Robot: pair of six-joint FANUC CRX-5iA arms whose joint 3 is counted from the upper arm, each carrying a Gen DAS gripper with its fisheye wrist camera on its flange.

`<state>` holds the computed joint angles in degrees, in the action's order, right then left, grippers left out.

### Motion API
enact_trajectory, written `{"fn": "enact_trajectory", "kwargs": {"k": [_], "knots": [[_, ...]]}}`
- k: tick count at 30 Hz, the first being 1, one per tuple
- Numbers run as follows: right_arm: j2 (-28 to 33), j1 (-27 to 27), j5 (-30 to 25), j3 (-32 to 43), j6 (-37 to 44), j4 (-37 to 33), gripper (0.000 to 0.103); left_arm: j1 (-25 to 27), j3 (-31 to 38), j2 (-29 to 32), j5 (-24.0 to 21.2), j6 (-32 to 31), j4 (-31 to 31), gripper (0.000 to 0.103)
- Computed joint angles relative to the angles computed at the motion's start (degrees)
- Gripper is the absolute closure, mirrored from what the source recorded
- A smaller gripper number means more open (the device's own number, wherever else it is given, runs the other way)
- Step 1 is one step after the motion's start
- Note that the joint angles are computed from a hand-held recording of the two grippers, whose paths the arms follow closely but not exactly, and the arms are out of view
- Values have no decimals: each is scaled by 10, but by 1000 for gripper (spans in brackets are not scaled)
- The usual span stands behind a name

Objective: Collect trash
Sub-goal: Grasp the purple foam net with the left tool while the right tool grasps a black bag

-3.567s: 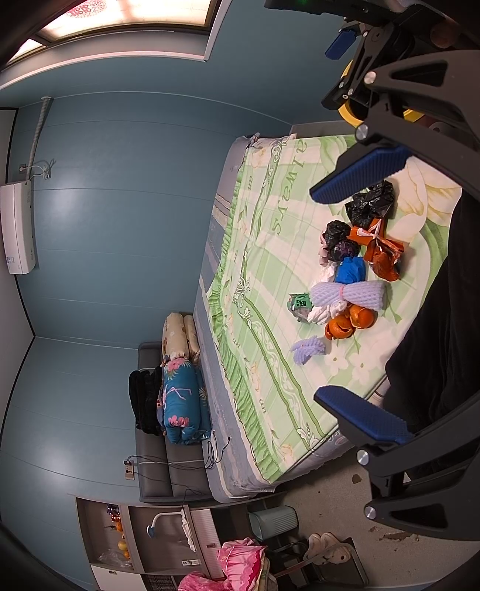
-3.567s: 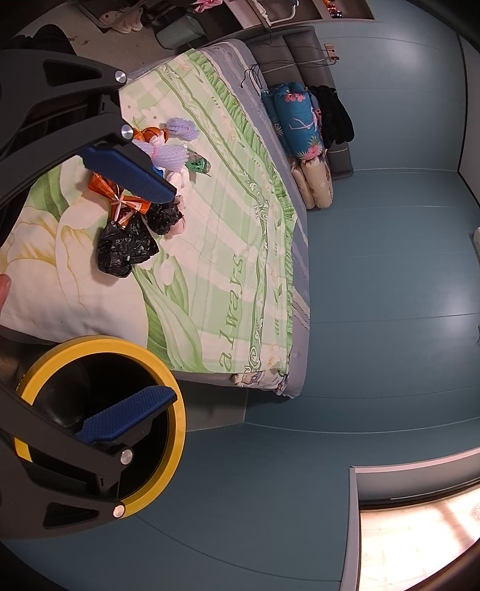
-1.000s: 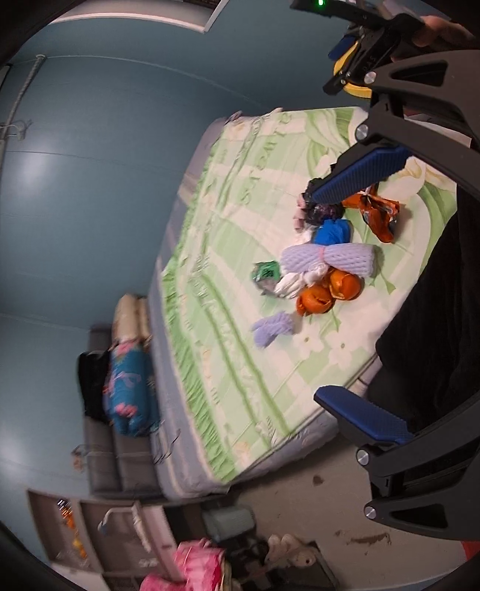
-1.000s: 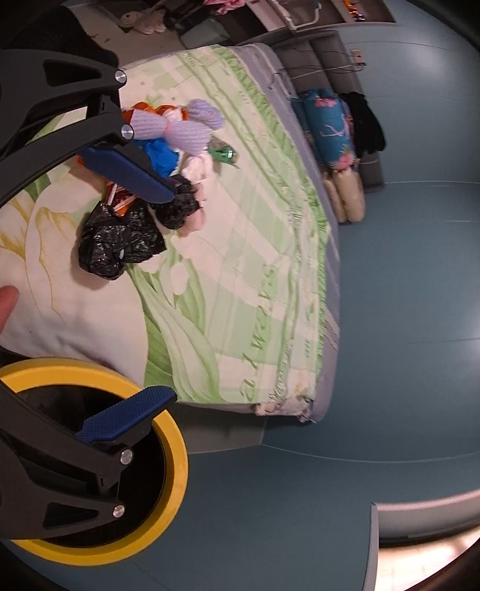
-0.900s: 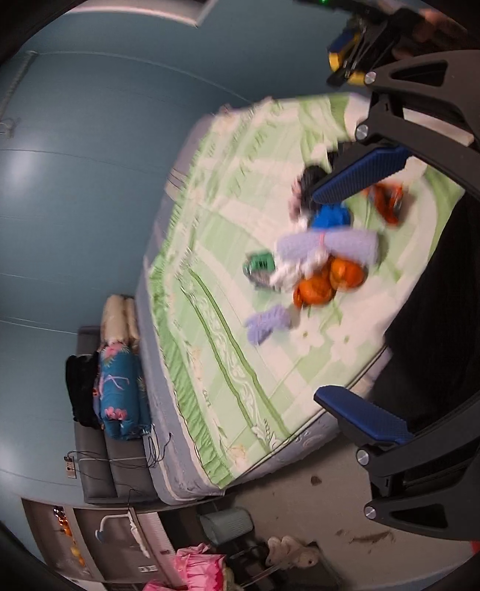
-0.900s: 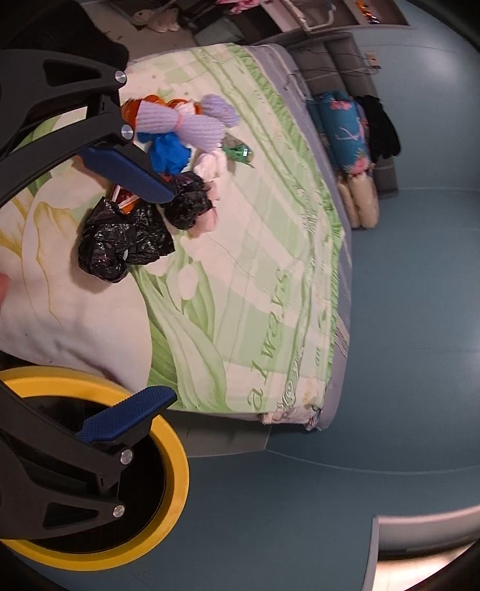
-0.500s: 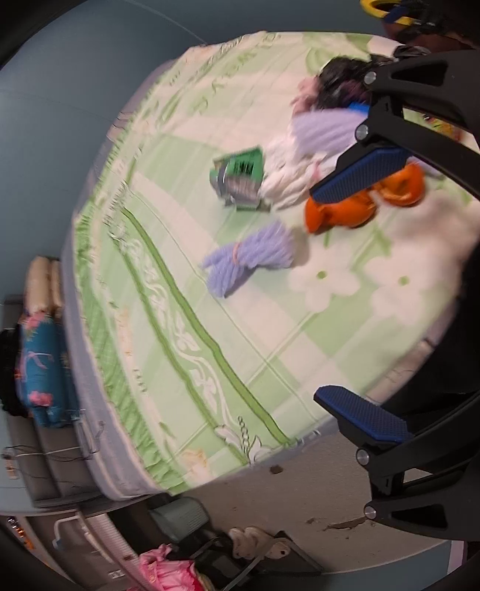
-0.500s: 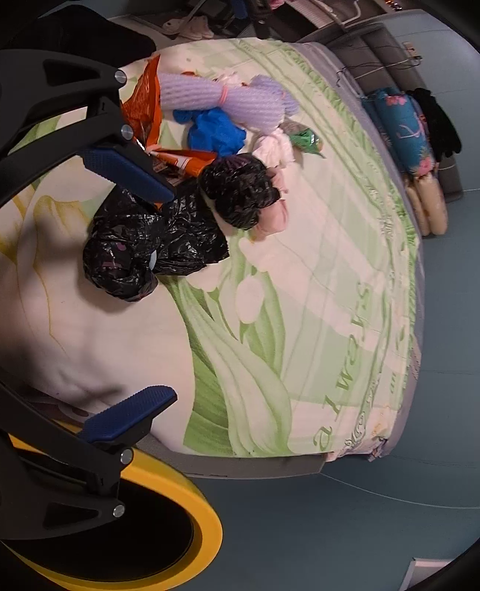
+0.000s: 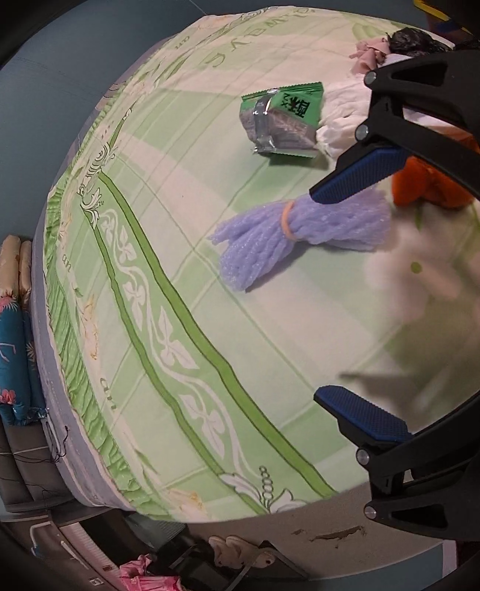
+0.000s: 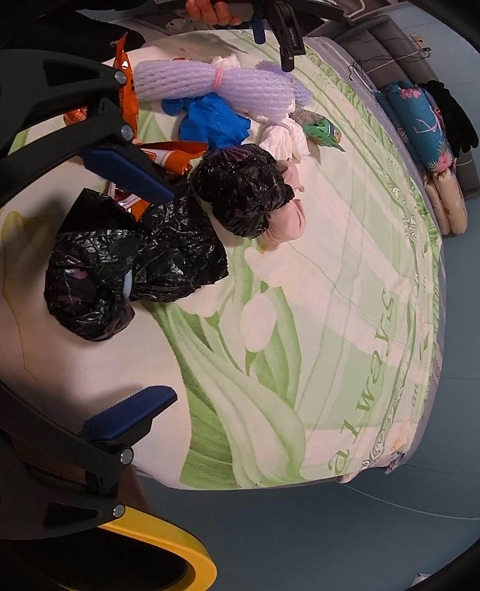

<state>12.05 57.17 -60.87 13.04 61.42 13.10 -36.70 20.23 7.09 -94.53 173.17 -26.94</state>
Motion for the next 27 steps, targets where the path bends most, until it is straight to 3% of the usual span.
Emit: {"fn": "enact_trajectory", "kwargs": {"k": [7,8,10,13,16,20,22,27], "knots": [[18,-6,-17,13,-10,-9,10,17,-15,6,50,-16,12,9],[20,-7,-19,15,-12,-9,11,18,-16,7,56,-18,12,12],[25,-7,-27,19,-16,-7,25,20,-17,10,68,-24,14,17],[31,-9,-39,25,-13,-13,30,23,-22,11,83,-26,19,25],[34,-7,-44,28,-11,-15,39,22,-25,12,96,-27,22,41],[36,-9,-54,39,-4,-34,59,15,-19,16,109,-35,19,72],[35,-9,-58,43,1,-41,69,9,-11,19,104,-36,13,75],[22,-12,-59,41,-1,-60,75,-8,-23,0,111,-7,-4,79]]}}
